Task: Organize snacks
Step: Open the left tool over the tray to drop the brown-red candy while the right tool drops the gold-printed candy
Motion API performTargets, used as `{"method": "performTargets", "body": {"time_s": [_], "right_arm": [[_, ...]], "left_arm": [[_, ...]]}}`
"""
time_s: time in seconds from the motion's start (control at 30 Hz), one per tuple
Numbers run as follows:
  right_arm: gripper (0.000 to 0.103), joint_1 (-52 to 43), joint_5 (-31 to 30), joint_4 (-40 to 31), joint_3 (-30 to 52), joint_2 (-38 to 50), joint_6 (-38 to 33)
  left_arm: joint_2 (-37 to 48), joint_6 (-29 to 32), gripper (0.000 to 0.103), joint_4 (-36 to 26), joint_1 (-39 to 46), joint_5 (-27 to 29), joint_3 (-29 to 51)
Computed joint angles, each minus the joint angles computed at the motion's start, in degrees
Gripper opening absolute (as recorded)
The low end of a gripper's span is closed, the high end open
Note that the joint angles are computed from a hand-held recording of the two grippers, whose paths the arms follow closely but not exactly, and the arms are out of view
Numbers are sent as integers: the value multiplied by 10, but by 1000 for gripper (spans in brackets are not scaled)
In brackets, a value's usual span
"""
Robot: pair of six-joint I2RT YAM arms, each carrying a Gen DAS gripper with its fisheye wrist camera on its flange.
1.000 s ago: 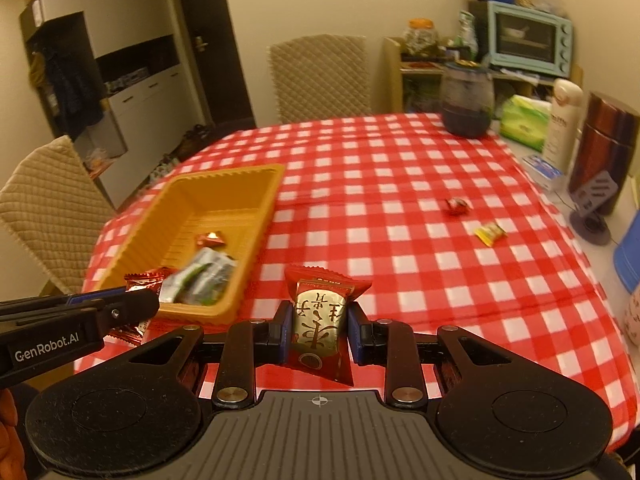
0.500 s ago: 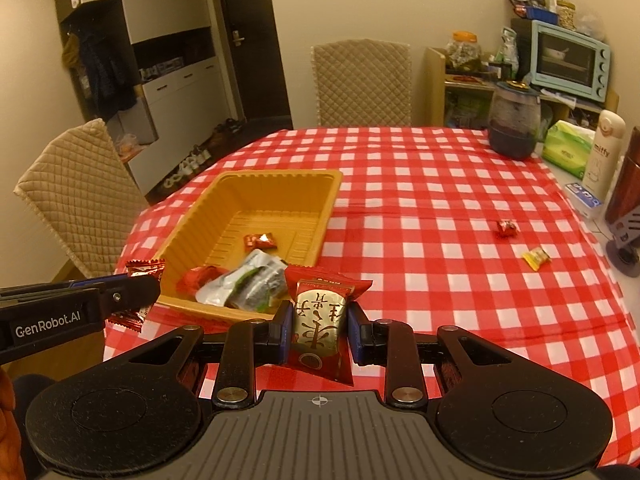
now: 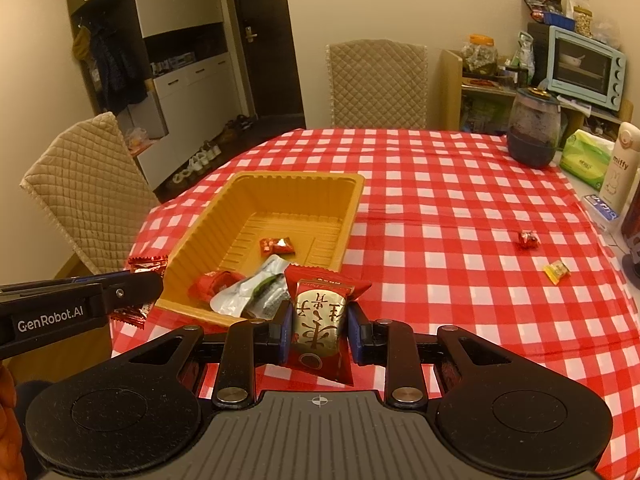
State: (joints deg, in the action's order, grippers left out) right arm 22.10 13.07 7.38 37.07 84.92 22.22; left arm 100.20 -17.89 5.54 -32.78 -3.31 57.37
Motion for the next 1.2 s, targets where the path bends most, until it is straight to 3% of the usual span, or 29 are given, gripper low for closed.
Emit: {"method": "performTargets", "body": {"time_s": [1.2], "right_arm": [[29,-41,-57,10,178,194,-31]], "left_arm": [[178,44,18,-64,57,50,212]]}}
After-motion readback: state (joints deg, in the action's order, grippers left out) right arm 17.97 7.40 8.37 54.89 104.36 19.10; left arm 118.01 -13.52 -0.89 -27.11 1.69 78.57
